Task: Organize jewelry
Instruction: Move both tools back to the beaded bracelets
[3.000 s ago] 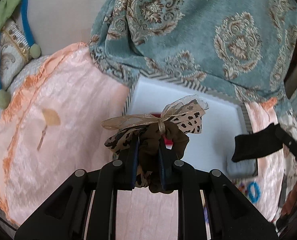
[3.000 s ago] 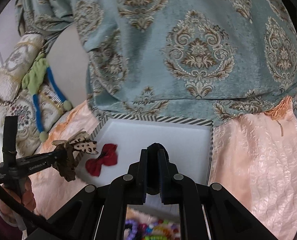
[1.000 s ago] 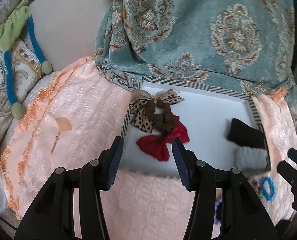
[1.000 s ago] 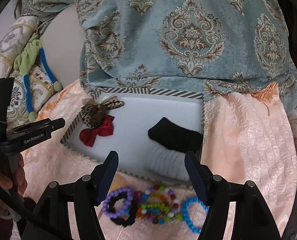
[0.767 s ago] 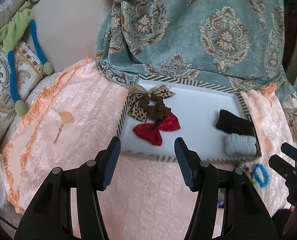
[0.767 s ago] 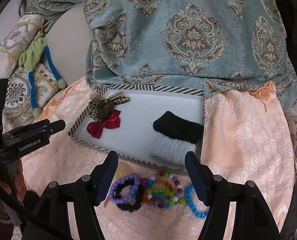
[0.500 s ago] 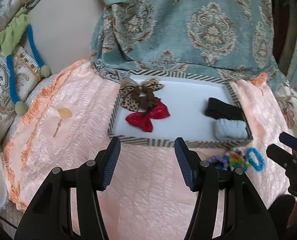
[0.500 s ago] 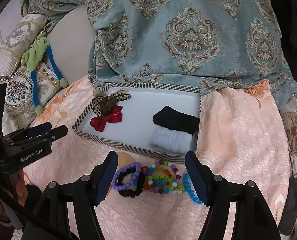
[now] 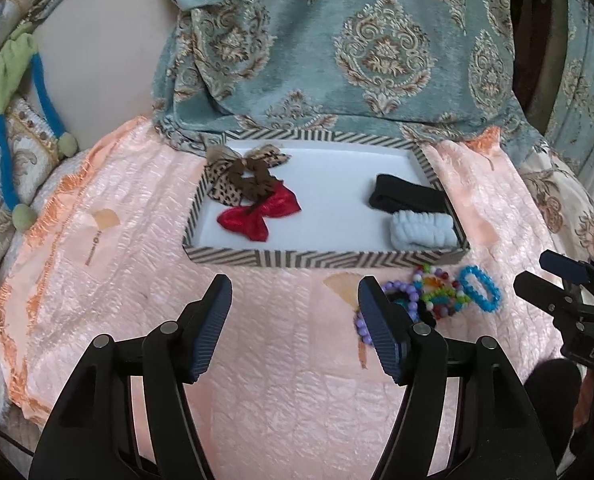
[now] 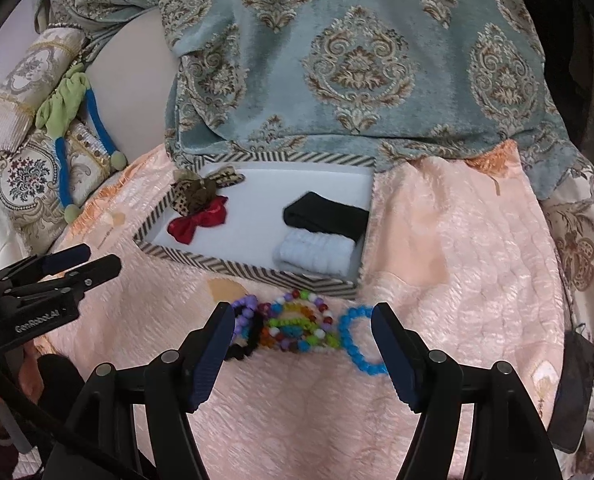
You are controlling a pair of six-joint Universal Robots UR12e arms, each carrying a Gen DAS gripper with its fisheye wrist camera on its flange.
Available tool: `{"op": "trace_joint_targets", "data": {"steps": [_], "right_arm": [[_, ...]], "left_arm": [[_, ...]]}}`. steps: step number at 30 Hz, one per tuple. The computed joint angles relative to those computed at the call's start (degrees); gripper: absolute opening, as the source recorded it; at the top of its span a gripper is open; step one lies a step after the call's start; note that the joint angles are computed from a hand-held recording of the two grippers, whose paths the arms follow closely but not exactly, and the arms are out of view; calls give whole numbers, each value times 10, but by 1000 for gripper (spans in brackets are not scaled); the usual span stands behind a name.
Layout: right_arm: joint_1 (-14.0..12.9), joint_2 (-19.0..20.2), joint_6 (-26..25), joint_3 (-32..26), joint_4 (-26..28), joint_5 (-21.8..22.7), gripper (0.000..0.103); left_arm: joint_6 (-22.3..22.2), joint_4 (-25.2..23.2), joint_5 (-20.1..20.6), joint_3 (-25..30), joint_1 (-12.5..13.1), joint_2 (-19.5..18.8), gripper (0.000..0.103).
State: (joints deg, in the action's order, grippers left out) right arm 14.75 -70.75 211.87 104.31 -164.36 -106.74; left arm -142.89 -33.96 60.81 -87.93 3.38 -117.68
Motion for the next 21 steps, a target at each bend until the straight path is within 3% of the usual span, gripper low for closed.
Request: {"op": "trace_joint_targets", "data": {"steps": [8, 14, 21], "right_arm": [[-14, -6, 29, 26, 10, 27, 68], [-18, -8, 33, 38, 7, 33, 68], [-24, -7, 34, 46, 0, 41, 63]], "left_arm": [[40, -89, -11, 13, 0, -7, 66], [65, -124, -23, 16, -3, -10, 66], [145, -164, -24, 15, -19, -12, 66]]}}
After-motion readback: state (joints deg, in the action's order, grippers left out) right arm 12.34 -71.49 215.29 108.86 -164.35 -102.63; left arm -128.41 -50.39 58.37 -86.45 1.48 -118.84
